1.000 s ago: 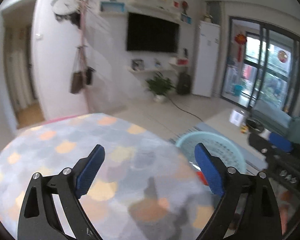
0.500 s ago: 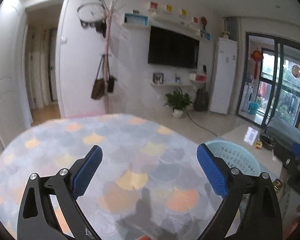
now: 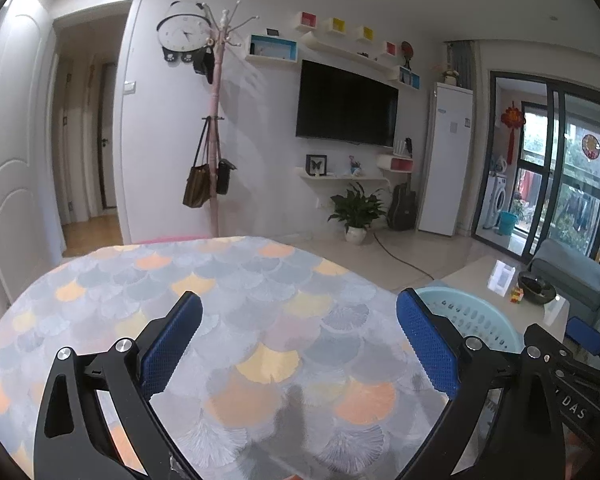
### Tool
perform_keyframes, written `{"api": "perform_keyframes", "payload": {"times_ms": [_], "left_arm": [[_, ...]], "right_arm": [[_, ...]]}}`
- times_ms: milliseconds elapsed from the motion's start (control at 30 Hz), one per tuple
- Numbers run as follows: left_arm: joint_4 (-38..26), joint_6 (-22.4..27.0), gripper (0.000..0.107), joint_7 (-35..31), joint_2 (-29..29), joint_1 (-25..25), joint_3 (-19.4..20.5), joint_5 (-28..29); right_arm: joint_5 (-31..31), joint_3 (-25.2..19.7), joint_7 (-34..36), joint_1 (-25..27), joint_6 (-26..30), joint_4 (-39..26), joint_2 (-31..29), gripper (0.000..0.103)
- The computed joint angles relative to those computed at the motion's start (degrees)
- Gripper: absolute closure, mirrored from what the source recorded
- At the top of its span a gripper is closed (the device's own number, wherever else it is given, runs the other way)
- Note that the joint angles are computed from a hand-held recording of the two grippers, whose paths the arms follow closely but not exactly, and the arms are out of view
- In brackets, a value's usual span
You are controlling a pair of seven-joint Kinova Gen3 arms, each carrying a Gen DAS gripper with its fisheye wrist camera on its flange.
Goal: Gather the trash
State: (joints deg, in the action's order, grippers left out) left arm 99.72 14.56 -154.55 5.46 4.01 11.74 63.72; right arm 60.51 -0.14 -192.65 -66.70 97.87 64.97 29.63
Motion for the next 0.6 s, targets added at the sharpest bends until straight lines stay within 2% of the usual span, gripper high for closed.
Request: {"api": "perform_keyframes", "payload": {"times_ms": [600], "left_arm": [[0.14,-0.41,0.013,2.64,-0.17,0.16,0.24,-2.97]], "right_arm": [[-1.16,-0.97,-1.19,1.28,-0.52,1.6,-1.16,0.03]]}}
